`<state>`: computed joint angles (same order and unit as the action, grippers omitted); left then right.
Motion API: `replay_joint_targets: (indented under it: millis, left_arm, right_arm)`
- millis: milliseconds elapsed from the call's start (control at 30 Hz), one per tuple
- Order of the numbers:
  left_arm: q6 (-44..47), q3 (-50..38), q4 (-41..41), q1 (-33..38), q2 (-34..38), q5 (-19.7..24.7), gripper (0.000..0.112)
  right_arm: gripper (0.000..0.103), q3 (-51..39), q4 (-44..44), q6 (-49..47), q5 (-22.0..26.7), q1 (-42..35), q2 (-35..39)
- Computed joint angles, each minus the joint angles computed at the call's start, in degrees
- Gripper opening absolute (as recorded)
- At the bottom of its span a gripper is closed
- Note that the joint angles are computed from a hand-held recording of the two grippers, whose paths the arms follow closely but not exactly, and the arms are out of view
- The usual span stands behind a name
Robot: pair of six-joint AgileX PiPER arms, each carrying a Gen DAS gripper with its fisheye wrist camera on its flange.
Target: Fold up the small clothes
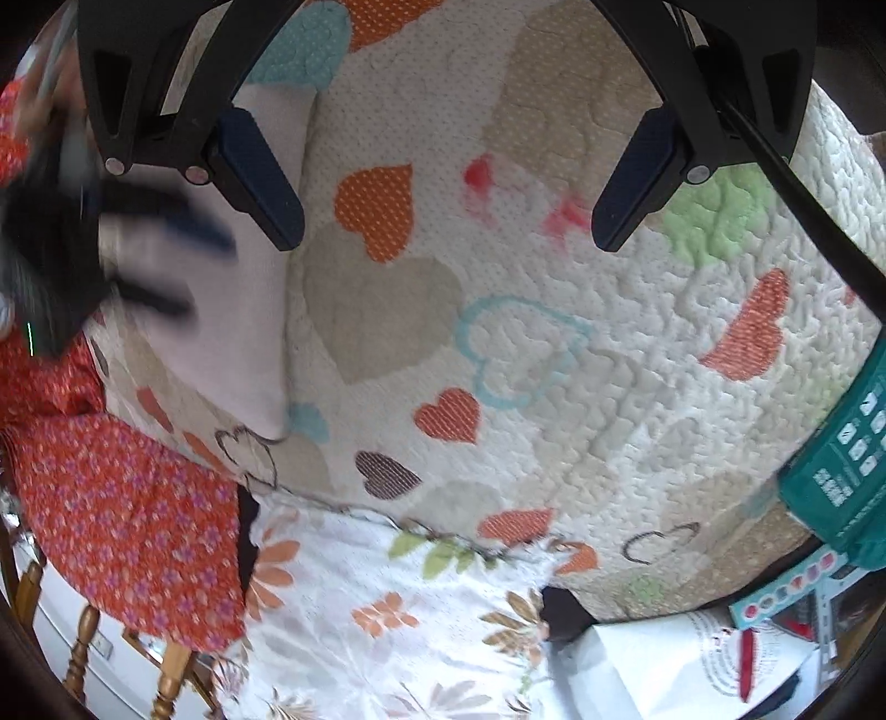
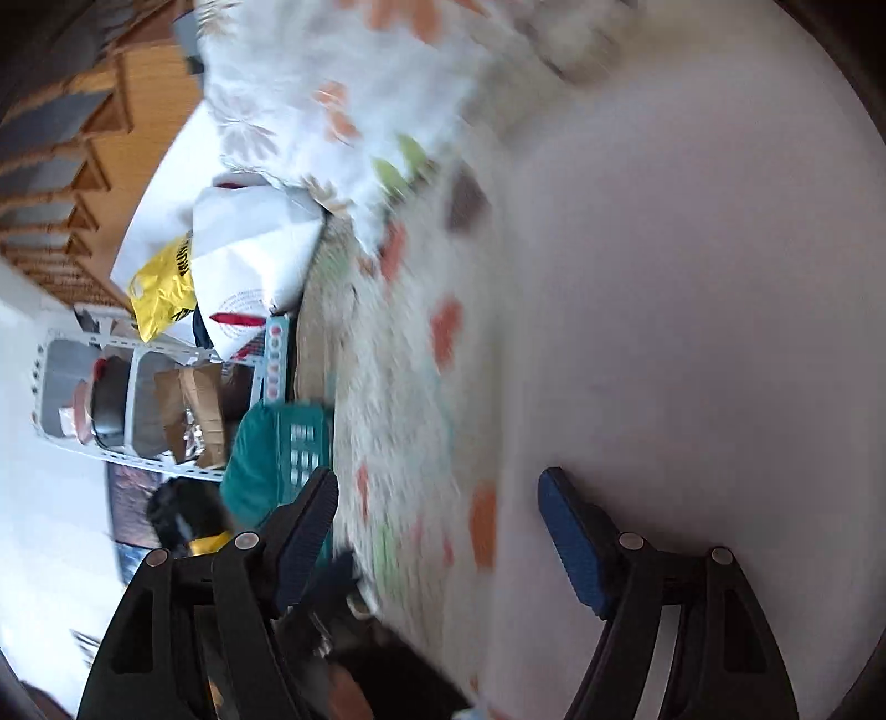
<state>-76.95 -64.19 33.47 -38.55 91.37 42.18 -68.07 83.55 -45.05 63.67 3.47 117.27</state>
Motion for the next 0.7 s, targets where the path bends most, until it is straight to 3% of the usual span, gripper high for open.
replay_joint_targets:
  millis: [67, 167, 333, 433, 567, 700]
  left_arm:
    - [-1.7, 1.3, 1.0, 0.2, -1.2, -0.1, 0.103]
    - [-3.0, 2.4, 1.8, 0.1, -2.2, 0.1, 0.103]
    - [-6.0, 2.8, 5.2, -3.6, -2.3, 1.5, 0.103]
    - [-6.3, 1.1, 6.6, -6.4, -0.2, 2.7, 0.103]
    - [-3.7, -2.3, 5.7, -8.0, 4.7, 2.6, 0.103]
    - [5.9, -9.2, -0.9, -7.8, 13.3, 5.8, 0.103]
  right_arm:
    - [0.078, 6.4, -0.2, -2.3, 3.0, -1.9, -2.2]
    - [0.078, 13.2, -5.7, -2.5, 1.8, -2.8, -8.1]
    - [0.080, 16.0, -13.7, 0.7, 1.7, -7.8, -20.3]
    - [0.084, 15.5, -17.5, 1.7, -3.5, -10.1, -26.0]
    - [0.084, 14.8, -21.0, 5.3, -8.8, -11.6, -22.8]
    - [0.084, 16.9, -20.3, 3.4, -7.9, -13.9, -20.0]
